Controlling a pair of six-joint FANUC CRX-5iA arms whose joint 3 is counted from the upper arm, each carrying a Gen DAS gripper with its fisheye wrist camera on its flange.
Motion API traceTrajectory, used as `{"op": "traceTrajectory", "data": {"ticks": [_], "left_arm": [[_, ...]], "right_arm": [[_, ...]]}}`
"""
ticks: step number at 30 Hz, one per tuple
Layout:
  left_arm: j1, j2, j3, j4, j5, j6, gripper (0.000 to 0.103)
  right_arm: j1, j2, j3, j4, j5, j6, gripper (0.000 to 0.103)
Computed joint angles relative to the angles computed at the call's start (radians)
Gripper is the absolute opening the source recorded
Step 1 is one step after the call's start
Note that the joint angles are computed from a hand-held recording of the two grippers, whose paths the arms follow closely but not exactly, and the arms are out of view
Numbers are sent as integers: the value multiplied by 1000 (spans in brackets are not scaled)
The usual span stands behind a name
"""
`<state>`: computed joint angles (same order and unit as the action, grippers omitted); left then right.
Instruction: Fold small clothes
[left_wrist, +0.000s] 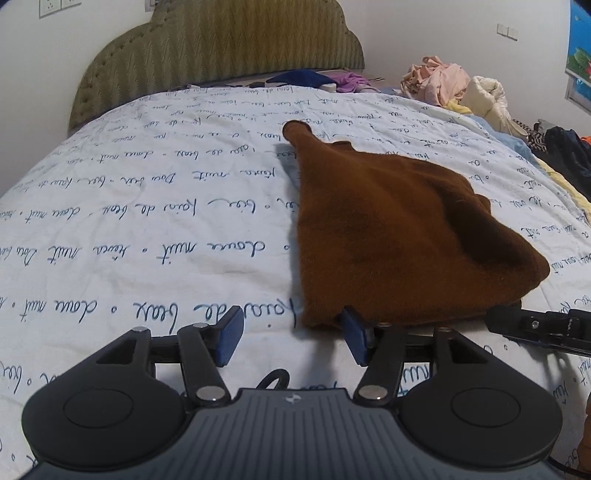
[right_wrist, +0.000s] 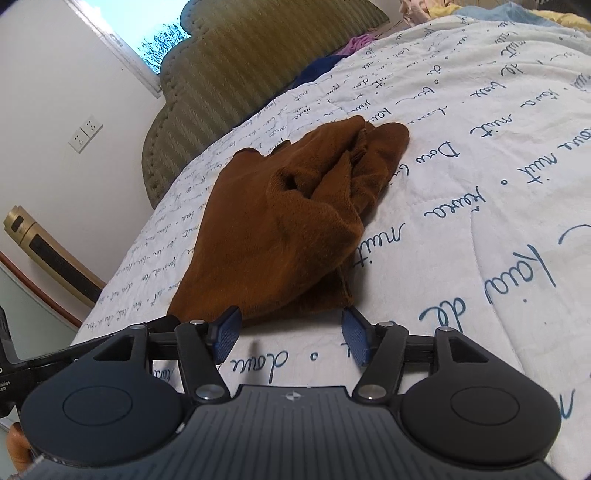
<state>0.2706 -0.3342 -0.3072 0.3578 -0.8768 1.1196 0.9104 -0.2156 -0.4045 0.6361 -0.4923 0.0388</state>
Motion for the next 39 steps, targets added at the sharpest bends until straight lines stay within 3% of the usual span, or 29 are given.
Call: {"op": "traceTrajectory", "data": {"ticks": [10,13,20,28,39], "left_arm": [[15,-15,-18,-36,-14,38,58],[15,-31,-33,-52,5,51,69],[10,-62,-68,-80,48,57,73],[-1,-96,-112,-105,114,60,82],[3,-112,-138,-108,144,77,91]], "right_arm": [[53,11,11,93,-97,-4,75],[77,22,19,136,-155,7,82],[113,60,30,234,-295,26,88],[127,84,23,291,-342,8,94],[136,94,22,301,-354,27,101]]}}
